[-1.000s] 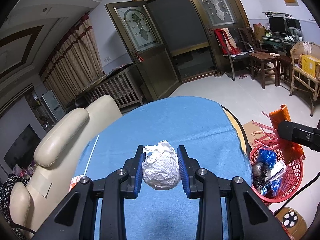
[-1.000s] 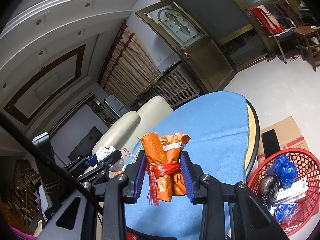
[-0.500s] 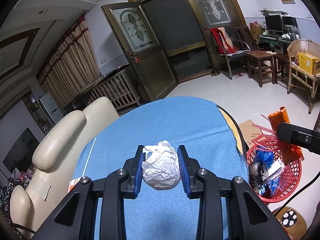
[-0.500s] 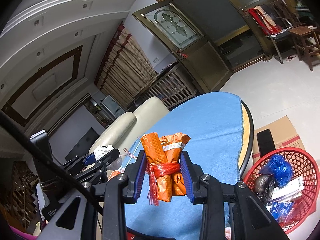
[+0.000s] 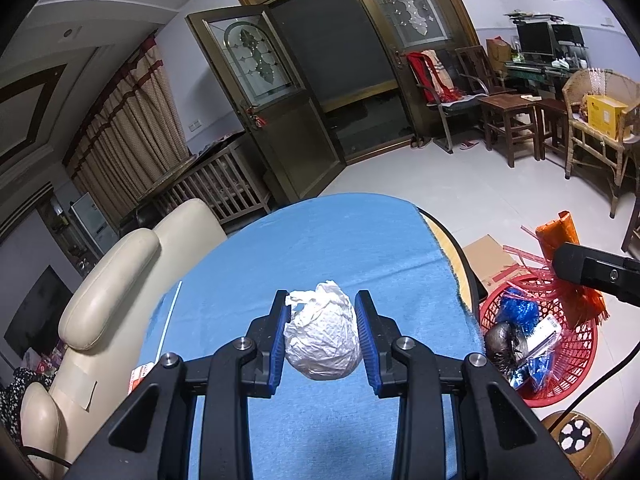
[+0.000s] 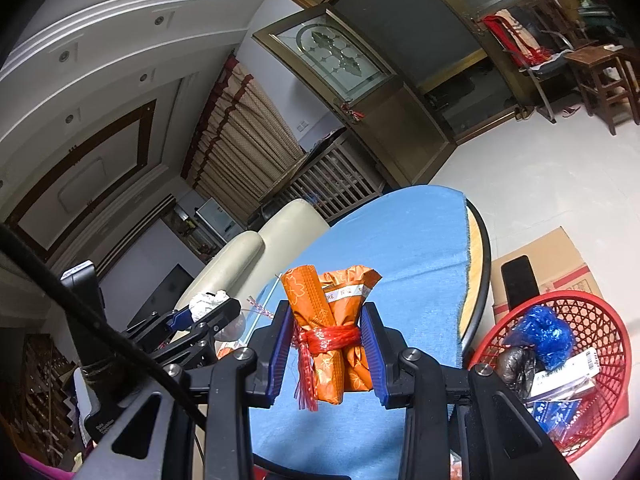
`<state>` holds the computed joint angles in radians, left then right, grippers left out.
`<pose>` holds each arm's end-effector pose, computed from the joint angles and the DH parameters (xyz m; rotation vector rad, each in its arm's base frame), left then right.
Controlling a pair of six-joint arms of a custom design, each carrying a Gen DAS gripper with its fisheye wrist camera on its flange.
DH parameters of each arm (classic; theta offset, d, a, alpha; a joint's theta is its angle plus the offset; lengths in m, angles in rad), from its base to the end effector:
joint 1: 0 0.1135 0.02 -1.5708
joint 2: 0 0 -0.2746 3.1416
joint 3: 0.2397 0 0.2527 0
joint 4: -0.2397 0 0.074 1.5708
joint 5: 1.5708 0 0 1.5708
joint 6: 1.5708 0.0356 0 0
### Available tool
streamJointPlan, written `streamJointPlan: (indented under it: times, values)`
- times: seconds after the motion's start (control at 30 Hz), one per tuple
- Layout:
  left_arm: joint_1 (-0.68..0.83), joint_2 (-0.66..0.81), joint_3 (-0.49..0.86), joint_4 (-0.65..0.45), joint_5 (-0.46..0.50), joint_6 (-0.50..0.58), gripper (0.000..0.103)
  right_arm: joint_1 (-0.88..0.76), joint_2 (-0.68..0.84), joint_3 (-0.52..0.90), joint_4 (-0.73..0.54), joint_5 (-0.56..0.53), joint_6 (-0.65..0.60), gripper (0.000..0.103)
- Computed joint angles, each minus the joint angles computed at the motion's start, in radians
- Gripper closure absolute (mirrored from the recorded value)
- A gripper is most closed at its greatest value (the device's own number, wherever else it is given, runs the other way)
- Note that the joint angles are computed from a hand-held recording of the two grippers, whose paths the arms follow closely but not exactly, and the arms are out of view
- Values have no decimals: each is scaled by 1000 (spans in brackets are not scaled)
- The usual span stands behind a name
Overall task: Collect trash
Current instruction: 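Carry the white bag and the orange mesh bag to the red wastebasket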
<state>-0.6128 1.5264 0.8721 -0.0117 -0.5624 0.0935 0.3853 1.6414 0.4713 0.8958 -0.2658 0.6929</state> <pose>0.2735 -0.1691 0.2217 0.4534 2.0896 0.3269 0.2695 0.1194 0.1554 0.1034 1.9526 0.9796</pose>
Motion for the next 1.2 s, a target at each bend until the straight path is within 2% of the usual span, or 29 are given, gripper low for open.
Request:
streamJointPlan:
  times: [0.7,1.2]
  values:
    - [-67,111,82,-23,-3,3,68,27,-107,-91,-21,95,85,66]
    - [-123,186,150,-56,-27,7,68,31,-125,-157,31,131,142,66]
